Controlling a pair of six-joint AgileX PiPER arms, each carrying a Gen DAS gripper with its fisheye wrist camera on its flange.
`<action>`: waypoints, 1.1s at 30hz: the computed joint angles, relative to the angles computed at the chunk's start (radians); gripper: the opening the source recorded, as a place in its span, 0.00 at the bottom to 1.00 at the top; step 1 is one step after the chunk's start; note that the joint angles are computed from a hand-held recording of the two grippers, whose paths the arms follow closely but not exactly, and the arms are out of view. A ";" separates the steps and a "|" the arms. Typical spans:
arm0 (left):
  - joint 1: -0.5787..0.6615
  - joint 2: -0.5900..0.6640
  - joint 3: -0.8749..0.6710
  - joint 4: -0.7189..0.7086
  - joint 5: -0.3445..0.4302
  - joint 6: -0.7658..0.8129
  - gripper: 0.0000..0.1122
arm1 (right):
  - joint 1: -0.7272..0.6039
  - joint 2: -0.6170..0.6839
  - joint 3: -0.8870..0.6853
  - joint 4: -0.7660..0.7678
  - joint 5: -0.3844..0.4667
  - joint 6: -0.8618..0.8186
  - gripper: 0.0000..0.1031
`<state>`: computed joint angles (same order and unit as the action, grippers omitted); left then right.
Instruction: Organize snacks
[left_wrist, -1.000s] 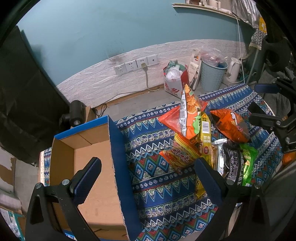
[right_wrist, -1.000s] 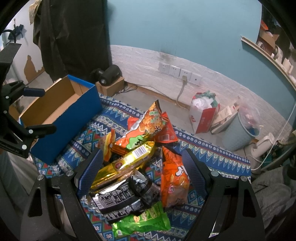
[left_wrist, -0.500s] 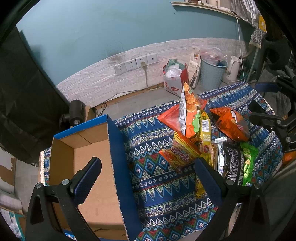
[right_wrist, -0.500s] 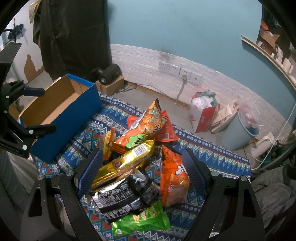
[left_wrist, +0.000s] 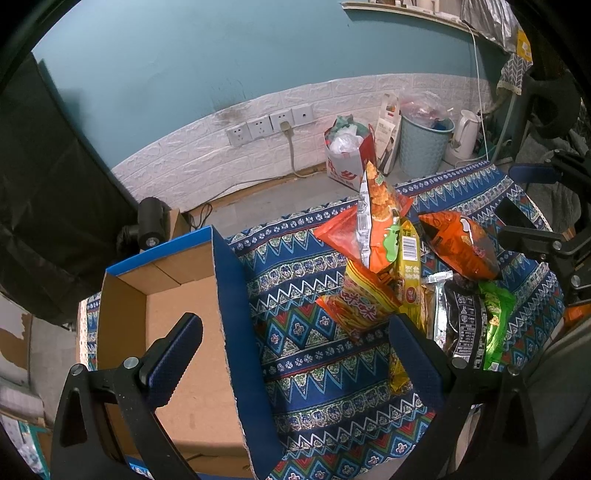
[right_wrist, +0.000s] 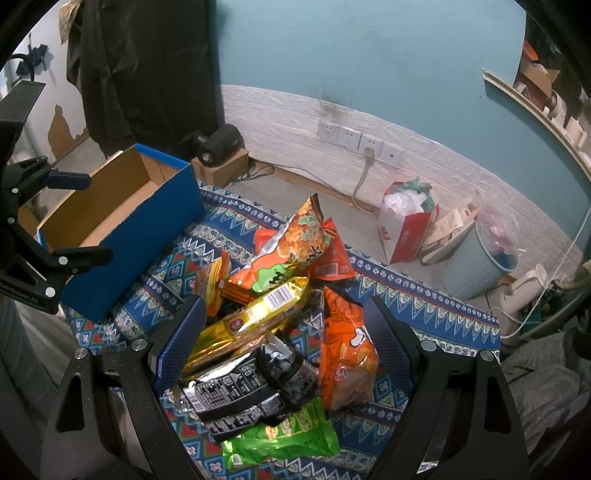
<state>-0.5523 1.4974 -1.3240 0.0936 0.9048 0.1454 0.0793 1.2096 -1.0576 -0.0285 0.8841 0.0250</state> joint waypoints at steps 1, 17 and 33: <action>-0.001 -0.002 0.003 0.000 -0.001 0.000 0.91 | -0.001 0.000 0.000 0.002 0.000 -0.002 0.83; -0.004 0.023 -0.016 -0.017 0.018 -0.003 0.91 | 0.006 0.009 0.005 -0.018 0.003 0.019 0.83; 0.010 0.244 -0.176 -0.117 0.136 -0.057 0.91 | -0.102 0.091 0.000 -0.015 -0.001 -0.061 0.83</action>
